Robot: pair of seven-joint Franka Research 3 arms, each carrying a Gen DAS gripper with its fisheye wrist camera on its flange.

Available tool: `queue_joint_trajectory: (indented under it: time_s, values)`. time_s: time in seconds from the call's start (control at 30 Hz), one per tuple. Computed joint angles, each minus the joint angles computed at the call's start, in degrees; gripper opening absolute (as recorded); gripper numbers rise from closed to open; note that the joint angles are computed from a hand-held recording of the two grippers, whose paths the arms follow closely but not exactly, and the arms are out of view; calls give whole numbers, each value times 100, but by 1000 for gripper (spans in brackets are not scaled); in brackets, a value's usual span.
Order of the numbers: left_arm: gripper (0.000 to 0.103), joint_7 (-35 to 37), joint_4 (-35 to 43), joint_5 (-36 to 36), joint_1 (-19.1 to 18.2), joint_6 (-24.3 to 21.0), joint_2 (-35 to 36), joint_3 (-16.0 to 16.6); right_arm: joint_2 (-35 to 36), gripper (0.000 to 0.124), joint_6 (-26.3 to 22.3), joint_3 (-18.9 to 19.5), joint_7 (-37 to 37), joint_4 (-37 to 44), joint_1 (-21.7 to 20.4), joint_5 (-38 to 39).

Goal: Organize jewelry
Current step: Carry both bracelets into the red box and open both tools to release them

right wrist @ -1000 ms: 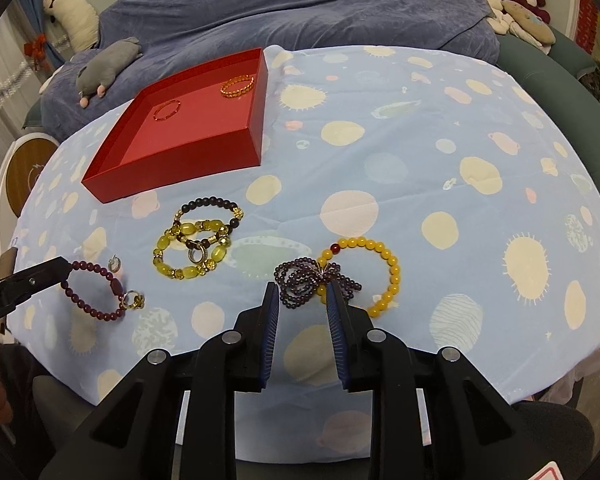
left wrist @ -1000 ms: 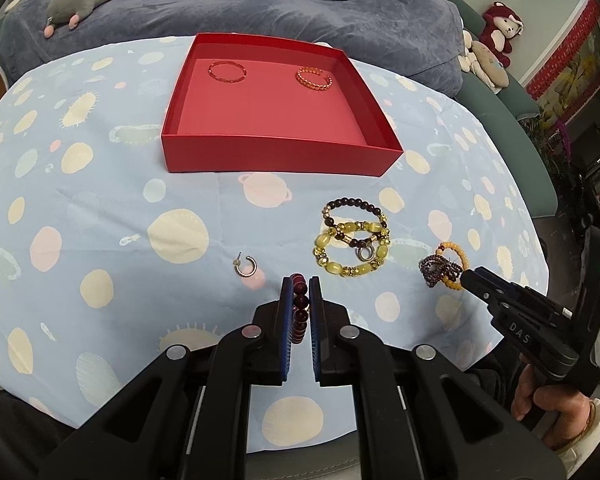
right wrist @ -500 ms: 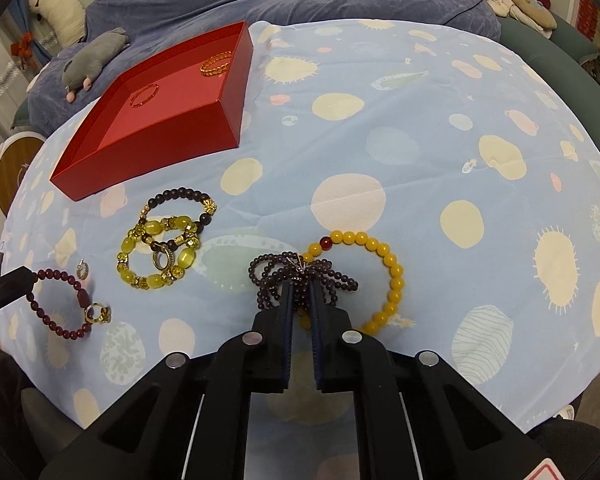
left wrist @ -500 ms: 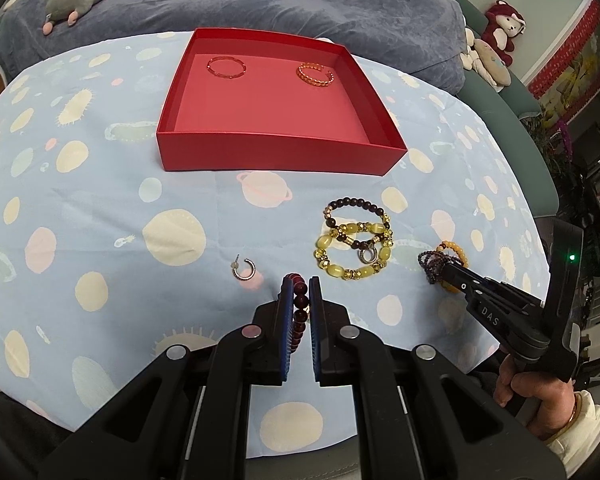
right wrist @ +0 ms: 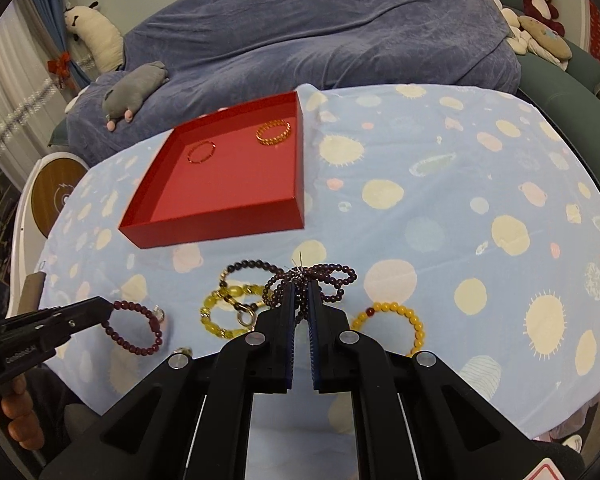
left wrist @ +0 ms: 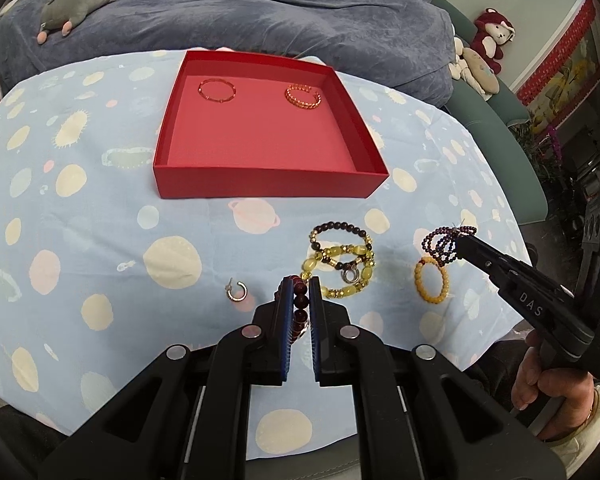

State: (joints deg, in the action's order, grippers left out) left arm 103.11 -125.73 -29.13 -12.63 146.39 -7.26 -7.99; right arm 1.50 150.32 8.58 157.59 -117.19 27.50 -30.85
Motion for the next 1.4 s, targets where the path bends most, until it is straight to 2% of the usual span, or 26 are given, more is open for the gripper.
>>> queue_joint_trajectory:
  time_s: [0.27,0.53,0.7,0.87,1.03,1.1,1.2,1.23,1.27,1.3,1.4]
  values:
    - [8,478,1100,-257,151,-159,511,13,682,6,134,-179,-961,1182,43,334]
    - [8,712,3027,-468,639,-316,1939,-377,2212,6,-59,-541,-2214,3196,168,1245]
    - [8,472,4289,-241,893,-584,3144,-696,3413,6,-548,-664,-2884,4727,149,1968]
    - [7,-259,5307,640,806,-923,4176,-678,4486,6,-1253,-850,-3352,6130,208,2496]
    - [8,-750,5543,1415,767,-944,4528,-659,5276,6,-2041,-964,-3614,7259,224,2769]
    - [8,-820,5493,1510,837,-851,4548,-736,5311,7,-2104,-1105,-3541,7295,298,2711]
    - [9,-959,5297,1584,925,-681,4437,-803,4857,21,-1601,-1228,-3308,6504,384,2619]
    - [13,-1008,5202,1615,939,-593,4375,-805,4653,30,-1366,-1279,-3170,6152,420,2570]
    - [16,-1035,5107,1640,955,-516,4309,-819,4459,34,-1156,-1323,-3041,5833,456,2515]
    - [24,-1088,4982,1685,959,-441,4212,-806,4271,35,-1019,-1358,-2936,5554,492,2453]
    - [35,-1125,4553,1742,1017,-192,3877,-832,3818,35,-776,-1418,-2728,4940,569,2246]
